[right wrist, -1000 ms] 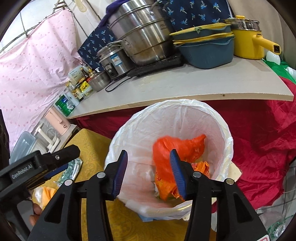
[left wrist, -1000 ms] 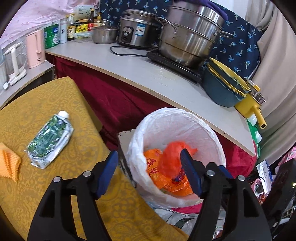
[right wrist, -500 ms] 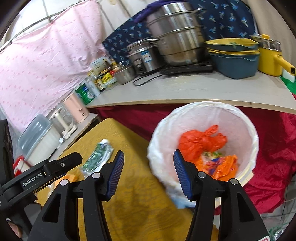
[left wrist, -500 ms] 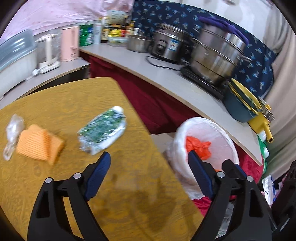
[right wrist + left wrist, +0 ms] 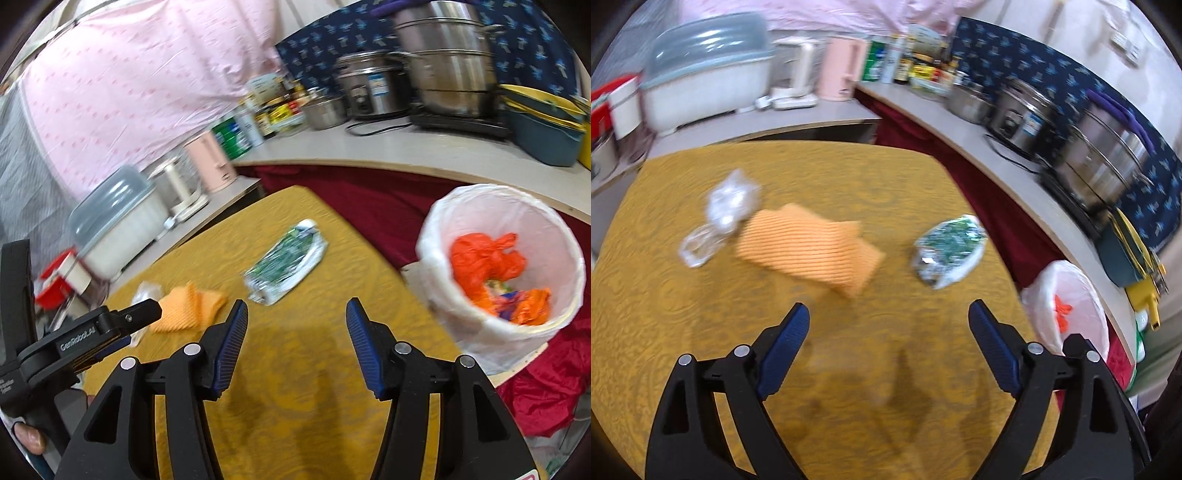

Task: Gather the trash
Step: 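Move both open grippers back over the orange foam nets on the table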

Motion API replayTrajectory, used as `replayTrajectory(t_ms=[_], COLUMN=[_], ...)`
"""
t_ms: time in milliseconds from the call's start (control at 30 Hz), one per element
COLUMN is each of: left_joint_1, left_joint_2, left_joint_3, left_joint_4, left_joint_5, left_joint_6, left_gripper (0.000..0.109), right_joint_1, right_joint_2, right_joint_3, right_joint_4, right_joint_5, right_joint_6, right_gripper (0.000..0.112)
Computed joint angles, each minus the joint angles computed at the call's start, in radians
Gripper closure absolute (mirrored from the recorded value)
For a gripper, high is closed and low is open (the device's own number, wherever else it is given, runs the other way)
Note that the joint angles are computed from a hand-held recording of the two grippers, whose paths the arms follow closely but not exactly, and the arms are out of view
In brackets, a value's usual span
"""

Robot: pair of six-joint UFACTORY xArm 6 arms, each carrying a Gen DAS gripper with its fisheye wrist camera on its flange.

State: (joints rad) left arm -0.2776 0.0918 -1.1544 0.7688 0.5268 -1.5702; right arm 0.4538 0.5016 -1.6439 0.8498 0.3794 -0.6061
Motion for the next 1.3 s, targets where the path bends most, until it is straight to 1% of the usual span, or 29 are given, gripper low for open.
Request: replayTrajectory(t_ms=[167, 300, 433, 600, 733, 1000, 1067, 1133, 1167, 1200, 1233, 1267, 1300], left_joint_1=[0.047, 0.091, 0.135, 0.188, 0.218, 0.256, 0.26, 0.258, 0.255, 0.254, 0.252, 0.249, 0.246], left_joint_2=[-0.098, -0.153, -0.164, -0.121, -0.05, 0.077, 0.098, 0.114, 0.119, 0.121, 0.123, 0.126, 0.129], left_joint_3=[0.138, 0.223, 0.263, 0.265, 0.229, 0.129, 0.108, 0.098, 0.095, 0.095, 0.094, 0.093, 0.087], left_joint_4=[0.021, 0.01, -0.025, -0.104, -0.211, -0.357, -0.382, -0.45, -0.477, -0.497, -0.52, -0.546, -0.565], left_joint_5=[-0.021, -0.049, -0.096, -0.171, -0.216, -0.259, -0.263, -0.283, -0.287, -0.296, -0.299, -0.298, -0.289], left_joint_6=[-0.067, -0.09, -0.083, -0.048, 0.023, 0.138, 0.159, 0.226, 0.252, 0.278, 0.312, 0.348, 0.377], left_gripper=[0.025, 0.025, 0.025, 0.025, 0.025, 0.026, 0.033, 0.054, 0.059, 0.07, 0.085, 0.091, 0.101], right_joint_1=[0.051, 0.085, 0.107, 0.122, 0.125, 0.119, 0.118, 0.119, 0.118, 0.119, 0.119, 0.12, 0.121], right_joint_2=[0.002, 0.025, 0.062, 0.14, 0.196, 0.318, 0.353, 0.391, 0.409, 0.425, 0.445, 0.467, 0.479], right_joint_3=[0.013, -0.009, -0.055, -0.159, -0.232, -0.403, -0.456, -0.517, -0.545, -0.573, -0.606, -0.642, -0.663], right_joint_4=[-0.016, -0.063, -0.11, -0.18, -0.21, -0.274, -0.292, -0.309, -0.315, -0.323, -0.33, -0.339, -0.344], right_joint_5=[0.014, 0.03, 0.047, 0.085, 0.116, 0.183, 0.201, 0.224, 0.235, 0.245, 0.257, 0.27, 0.278], right_joint_6=[0.003, 0.027, 0.069, 0.131, 0.165, 0.234, 0.252, 0.272, 0.28, 0.29, 0.298, 0.307, 0.313], right_gripper=[0.058, 0.058, 0.058, 0.058, 0.058, 0.058, 0.058, 0.058, 0.058, 0.058, 0.058, 0.058, 0.058])
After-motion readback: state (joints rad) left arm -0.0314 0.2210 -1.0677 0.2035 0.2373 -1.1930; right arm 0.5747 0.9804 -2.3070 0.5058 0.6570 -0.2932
